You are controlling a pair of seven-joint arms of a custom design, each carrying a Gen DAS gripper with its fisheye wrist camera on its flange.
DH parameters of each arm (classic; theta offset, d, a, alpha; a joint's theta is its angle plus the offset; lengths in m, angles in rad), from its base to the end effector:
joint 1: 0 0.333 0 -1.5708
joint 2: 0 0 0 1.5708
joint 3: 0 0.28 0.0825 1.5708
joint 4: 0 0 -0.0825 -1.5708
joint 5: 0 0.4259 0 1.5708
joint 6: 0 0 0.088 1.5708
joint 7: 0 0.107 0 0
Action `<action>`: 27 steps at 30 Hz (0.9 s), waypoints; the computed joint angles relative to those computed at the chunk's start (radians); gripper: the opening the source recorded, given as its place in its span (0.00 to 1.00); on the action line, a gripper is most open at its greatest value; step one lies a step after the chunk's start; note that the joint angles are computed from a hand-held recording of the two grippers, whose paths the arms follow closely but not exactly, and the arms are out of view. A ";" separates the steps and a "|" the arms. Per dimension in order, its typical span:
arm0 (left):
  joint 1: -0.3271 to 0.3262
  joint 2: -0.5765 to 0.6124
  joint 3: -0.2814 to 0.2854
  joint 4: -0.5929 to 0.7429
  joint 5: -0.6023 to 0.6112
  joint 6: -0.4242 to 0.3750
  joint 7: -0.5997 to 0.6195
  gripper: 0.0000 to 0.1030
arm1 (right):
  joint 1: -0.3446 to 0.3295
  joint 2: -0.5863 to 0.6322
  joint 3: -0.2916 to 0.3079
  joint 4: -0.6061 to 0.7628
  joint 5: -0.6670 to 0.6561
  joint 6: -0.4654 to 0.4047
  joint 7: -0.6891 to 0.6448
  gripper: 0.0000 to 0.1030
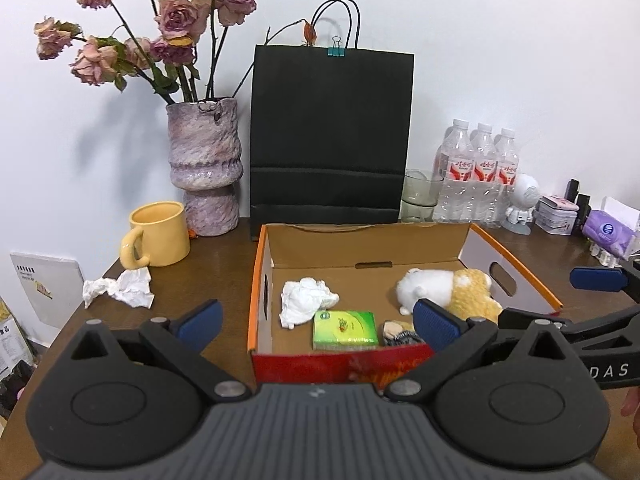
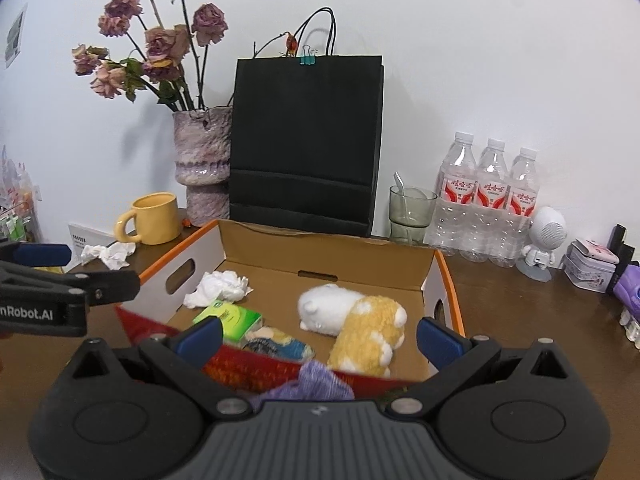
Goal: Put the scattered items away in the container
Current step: 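Move both tools back toward the iridescent bag and purple pouch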
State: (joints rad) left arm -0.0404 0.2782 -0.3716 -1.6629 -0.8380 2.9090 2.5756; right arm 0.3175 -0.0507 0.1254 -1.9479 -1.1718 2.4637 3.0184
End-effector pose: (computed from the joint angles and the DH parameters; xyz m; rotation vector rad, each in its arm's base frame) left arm 0.6793 -0.2184 0.5029 -1.0766 2.0969 -1.2900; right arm 0.5678 0.2719 0.5143 -1.4001 1.7992 -1.0960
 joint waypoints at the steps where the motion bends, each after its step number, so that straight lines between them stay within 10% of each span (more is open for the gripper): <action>1: 0.012 -0.017 -0.007 -0.019 -0.022 -0.005 0.015 1.00 | 0.004 -0.012 0.003 -0.013 0.002 -0.005 0.004 1.00; 19: -0.062 -0.287 0.168 -0.318 -0.401 -0.114 0.312 1.00 | 0.007 -0.193 0.106 -0.227 0.049 -0.052 0.060 1.00; 27: -0.091 -0.321 0.217 -0.399 -0.360 -0.172 0.291 1.00 | 0.020 -0.212 0.137 -0.289 0.092 -0.064 0.093 1.00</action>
State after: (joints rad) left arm -0.1313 -0.0431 -0.1545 -2.0621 -1.1983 2.7367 2.8663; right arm 0.3377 -0.2630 0.2627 -2.2367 -1.0798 2.3999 3.1116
